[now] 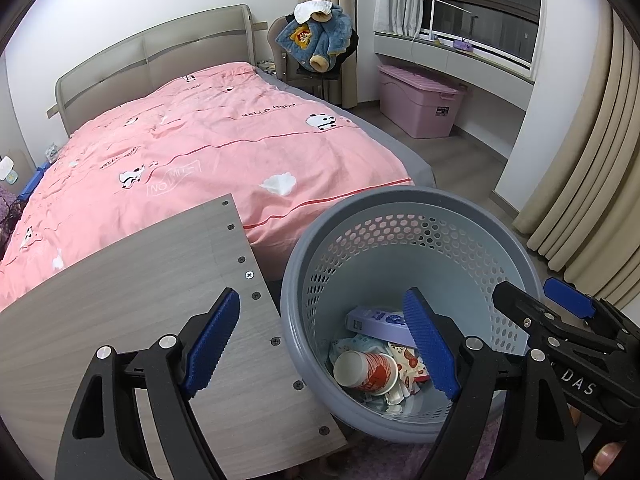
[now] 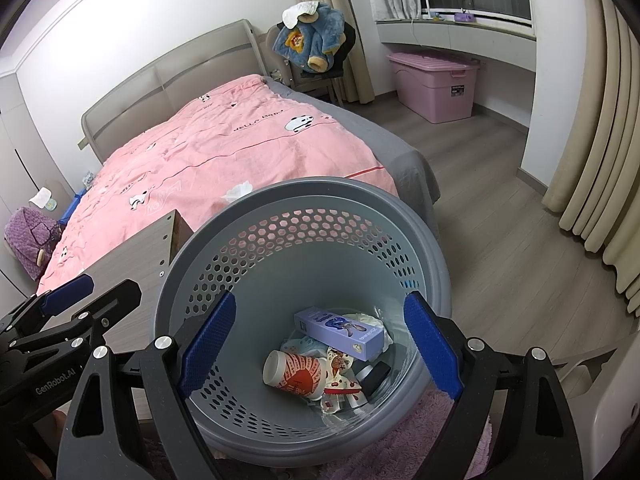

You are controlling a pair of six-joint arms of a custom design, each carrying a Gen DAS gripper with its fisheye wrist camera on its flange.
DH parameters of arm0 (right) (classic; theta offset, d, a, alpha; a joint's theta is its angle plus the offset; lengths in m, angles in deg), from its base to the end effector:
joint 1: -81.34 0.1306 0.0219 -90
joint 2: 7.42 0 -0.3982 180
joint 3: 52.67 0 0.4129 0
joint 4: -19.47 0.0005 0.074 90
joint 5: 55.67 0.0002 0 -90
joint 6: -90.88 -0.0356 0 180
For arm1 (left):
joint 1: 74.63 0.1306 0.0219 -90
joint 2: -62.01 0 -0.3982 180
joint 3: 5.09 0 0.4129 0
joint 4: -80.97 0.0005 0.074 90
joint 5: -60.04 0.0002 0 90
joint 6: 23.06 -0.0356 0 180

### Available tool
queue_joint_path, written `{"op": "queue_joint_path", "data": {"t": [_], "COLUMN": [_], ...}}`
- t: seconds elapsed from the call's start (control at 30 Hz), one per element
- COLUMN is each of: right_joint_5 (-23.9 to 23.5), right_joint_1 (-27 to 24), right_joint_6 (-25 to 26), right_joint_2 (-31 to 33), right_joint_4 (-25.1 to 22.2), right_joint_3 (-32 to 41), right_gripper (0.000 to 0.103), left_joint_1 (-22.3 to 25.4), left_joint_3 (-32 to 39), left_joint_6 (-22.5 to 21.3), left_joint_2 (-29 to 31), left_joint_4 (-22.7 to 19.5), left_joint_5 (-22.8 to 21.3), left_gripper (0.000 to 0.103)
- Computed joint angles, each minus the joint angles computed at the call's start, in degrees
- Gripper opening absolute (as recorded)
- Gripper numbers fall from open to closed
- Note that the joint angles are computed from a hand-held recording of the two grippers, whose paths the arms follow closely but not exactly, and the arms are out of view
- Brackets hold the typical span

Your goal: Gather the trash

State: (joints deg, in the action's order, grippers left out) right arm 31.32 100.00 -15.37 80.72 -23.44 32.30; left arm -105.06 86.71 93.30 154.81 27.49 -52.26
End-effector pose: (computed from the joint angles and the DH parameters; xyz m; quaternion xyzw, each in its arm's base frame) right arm 0.4705 0.1603 0.4267 -0.0293 0.9267 0.1354 0.3493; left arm 0.4516 -0.2502 0.4340 -0.0258 0.9359 0.0197 0.3508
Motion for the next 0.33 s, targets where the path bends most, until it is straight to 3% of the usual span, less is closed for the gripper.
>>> {"op": "queue_joint_path", "data": {"t": [0.33], "right_joint_5": [0.1], "right_joint_1": [0.1], "right_joint_6": [0.0], "right_joint_2": [0.0], "right_joint_4": [0.0], "right_joint_3": [0.0], "right_gripper": [0.084], "left_joint_1": [0.6], "left_joint_3": [0.0], "left_joint_6": [-0.2], "left_joint_2": [-0.1], "left_joint_4": [-0.1], "left_joint_5": [0.2], "left_gripper": [0.080]}}
